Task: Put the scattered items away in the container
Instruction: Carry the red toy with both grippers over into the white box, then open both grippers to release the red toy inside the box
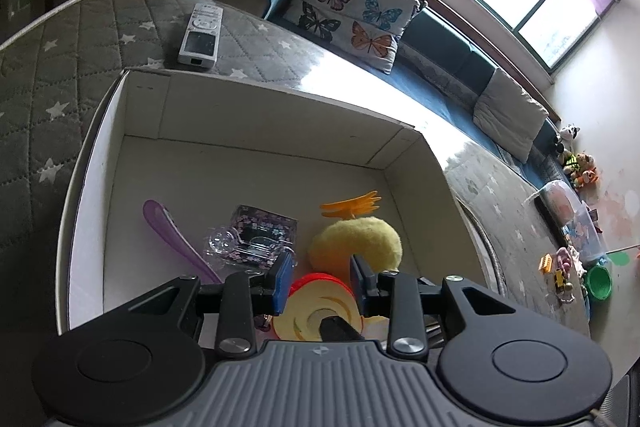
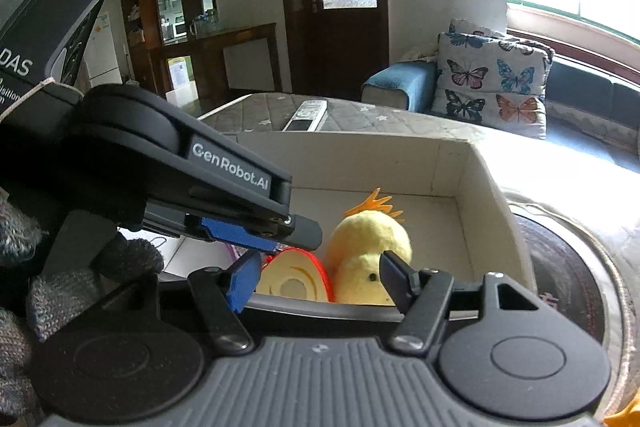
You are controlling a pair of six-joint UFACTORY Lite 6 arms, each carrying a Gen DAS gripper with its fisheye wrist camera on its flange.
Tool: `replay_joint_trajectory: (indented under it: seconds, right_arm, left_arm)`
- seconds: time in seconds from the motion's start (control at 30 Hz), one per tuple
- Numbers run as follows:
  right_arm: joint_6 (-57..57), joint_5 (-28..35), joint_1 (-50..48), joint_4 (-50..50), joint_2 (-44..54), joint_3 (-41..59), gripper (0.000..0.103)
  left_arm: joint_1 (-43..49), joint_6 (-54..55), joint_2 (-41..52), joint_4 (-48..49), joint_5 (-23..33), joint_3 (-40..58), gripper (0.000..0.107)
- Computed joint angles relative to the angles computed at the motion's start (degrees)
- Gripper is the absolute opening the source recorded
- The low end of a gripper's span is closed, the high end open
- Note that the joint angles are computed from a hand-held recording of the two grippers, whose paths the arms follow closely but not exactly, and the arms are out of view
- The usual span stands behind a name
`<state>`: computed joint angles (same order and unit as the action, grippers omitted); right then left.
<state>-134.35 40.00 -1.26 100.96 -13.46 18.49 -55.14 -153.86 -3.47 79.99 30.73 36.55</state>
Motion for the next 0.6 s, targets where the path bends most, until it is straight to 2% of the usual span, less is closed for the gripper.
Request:
replay_joint_trajectory:
  seconds: [0.23,0.57,0.6]
  right_arm:
    - [4.71,3.21,-6.11,-6.54,-5.69,-1.73,0.067]
    - [9.34,10.59,-21.13,-18.73,-11.09,-3.83,0.068]
    - [9.64,11.52,-22.84,-19.87,-11.72,-4.04,0.072]
  left_arm:
    - [-3.88,5.78,1.47,-5.39,4.42,3.48,0.034]
    - [-9.35,9.51,5.98,-9.26,8.3,9.69,0.034]
    - [-9.9,9.8,6.5,-9.49,8.56,10.36,0.034]
